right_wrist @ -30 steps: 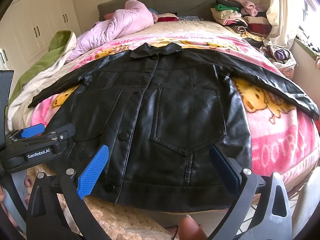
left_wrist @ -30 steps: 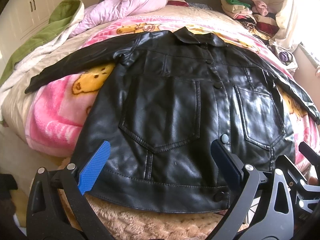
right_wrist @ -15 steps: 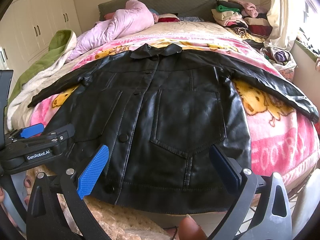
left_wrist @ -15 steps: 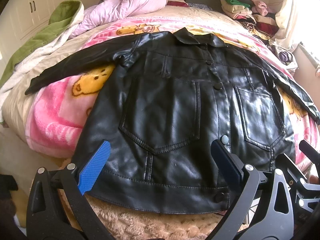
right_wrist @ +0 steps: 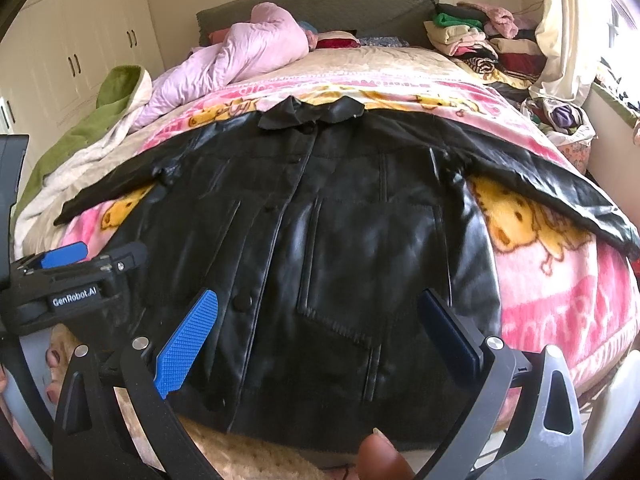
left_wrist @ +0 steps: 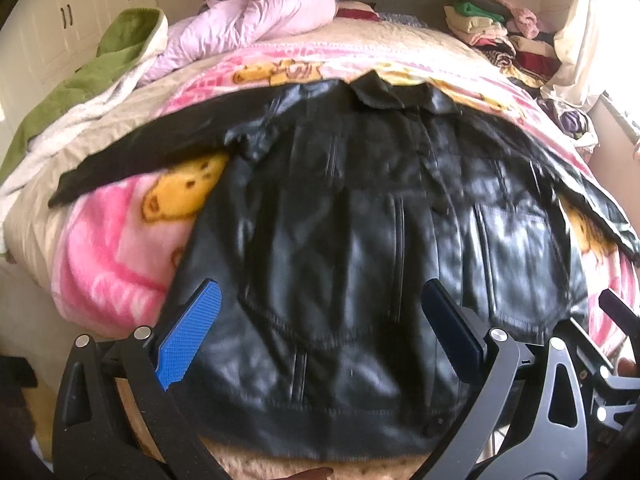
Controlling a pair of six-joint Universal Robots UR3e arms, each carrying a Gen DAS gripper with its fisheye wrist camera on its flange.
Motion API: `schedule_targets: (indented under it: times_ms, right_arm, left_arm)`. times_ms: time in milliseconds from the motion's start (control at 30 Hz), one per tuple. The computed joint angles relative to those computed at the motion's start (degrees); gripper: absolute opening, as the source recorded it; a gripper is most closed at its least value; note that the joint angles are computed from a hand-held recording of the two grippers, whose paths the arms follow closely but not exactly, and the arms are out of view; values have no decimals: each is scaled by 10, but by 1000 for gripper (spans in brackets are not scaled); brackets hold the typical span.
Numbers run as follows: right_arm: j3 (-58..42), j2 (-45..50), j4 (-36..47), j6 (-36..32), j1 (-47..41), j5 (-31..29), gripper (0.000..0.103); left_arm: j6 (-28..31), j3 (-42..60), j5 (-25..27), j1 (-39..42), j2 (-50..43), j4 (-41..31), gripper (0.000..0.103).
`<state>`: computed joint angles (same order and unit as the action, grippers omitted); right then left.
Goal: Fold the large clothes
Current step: 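Grasp the jacket hem with the right gripper and lift it toward the collar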
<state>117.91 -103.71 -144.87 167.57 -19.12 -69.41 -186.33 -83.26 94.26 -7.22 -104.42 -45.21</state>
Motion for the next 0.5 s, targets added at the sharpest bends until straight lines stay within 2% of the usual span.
schedule_targets:
  times_ms: [200,333,500]
  right_arm:
    - [-88,77,-1,13,1,14,99]
    - [-165,151,-34,44,11,-7,99]
    - [-272,229,-9,80,7,-10,99]
  left_arm:
    - [2,143,11,-3,-81,-51,94]
    - [0,266,25,-9,-152,-94,94]
    - [-3,459,31,-18,-262,-177,94]
